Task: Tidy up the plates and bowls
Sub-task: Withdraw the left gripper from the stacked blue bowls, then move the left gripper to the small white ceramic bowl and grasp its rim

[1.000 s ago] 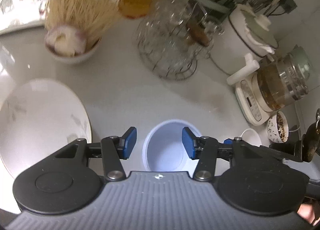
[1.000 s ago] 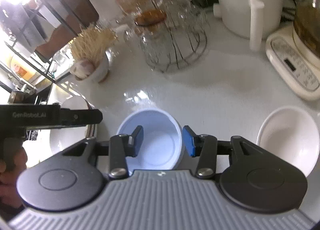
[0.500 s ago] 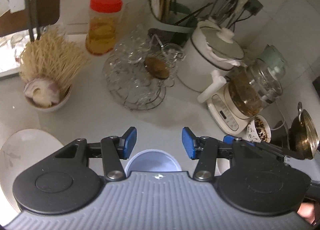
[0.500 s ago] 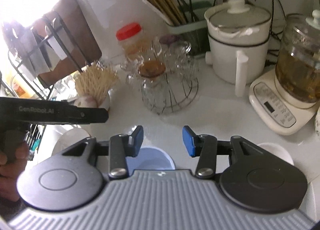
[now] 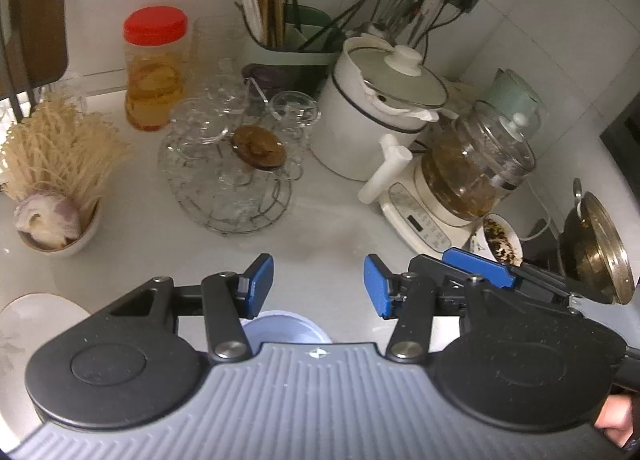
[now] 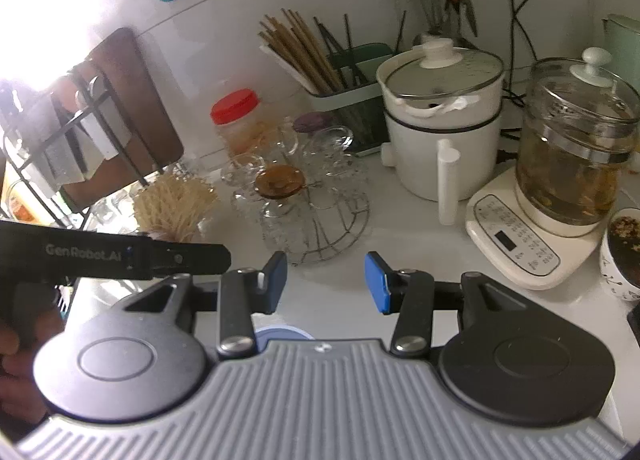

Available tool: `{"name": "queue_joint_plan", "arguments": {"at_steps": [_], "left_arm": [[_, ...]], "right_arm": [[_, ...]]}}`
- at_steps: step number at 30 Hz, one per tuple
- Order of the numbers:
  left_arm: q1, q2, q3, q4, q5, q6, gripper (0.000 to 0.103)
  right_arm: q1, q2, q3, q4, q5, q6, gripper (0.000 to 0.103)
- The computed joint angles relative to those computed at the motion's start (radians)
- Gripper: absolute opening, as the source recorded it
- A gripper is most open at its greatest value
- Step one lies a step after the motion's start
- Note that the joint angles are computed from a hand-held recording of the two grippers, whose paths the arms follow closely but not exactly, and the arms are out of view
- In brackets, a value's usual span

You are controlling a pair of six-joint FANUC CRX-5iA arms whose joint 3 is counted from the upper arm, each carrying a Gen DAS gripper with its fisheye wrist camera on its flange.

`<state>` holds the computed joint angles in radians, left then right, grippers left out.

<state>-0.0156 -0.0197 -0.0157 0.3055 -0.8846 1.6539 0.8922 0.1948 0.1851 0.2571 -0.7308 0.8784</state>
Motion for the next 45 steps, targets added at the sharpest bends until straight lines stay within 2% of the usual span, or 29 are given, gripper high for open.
{"name": "queue_joint_plan", "arguments": {"at_steps": [25,30,35,36,38,40,45], "left_arm": [[-0.097,0.152,0.122,0.048,-0.039,-0.04,0.056],[-0.116,0.205,0.16,0.08,-0.054,-0.07,0.056],[-0.141,0.262,0.208,0.117,-0.082,-0.15,0.057],[-0.146,0.274,0.221,0.118,-0.091,-0.157,0.058],[-0.153,0.294,0.24,0.123,-0.103,-0.172,0.06],[-0.158,0.314,0.259,0.124,-0.115,-0.182,0.062],[-0.171,0.363,0.304,0.134,-0.155,-0.211,0.066]], "right_arm": [[-0.042,-0.081,-0.15,0.133,-0.027,-0.236,0.047],[-0.053,-0.1,-0.189,0.182,-0.056,-0.325,0.047],[-0.072,-0.115,-0.219,0.211,-0.084,-0.423,0.047],[-0.076,-0.116,-0.223,0.216,-0.091,-0.444,0.047],[-0.082,-0.121,-0.24,0.235,-0.096,-0.499,0.063],[-0.09,-0.127,-0.256,0.243,-0.094,-0.538,0.069],[-0.126,-0.133,-0.262,0.173,-0.094,-0.56,0.069]]}}
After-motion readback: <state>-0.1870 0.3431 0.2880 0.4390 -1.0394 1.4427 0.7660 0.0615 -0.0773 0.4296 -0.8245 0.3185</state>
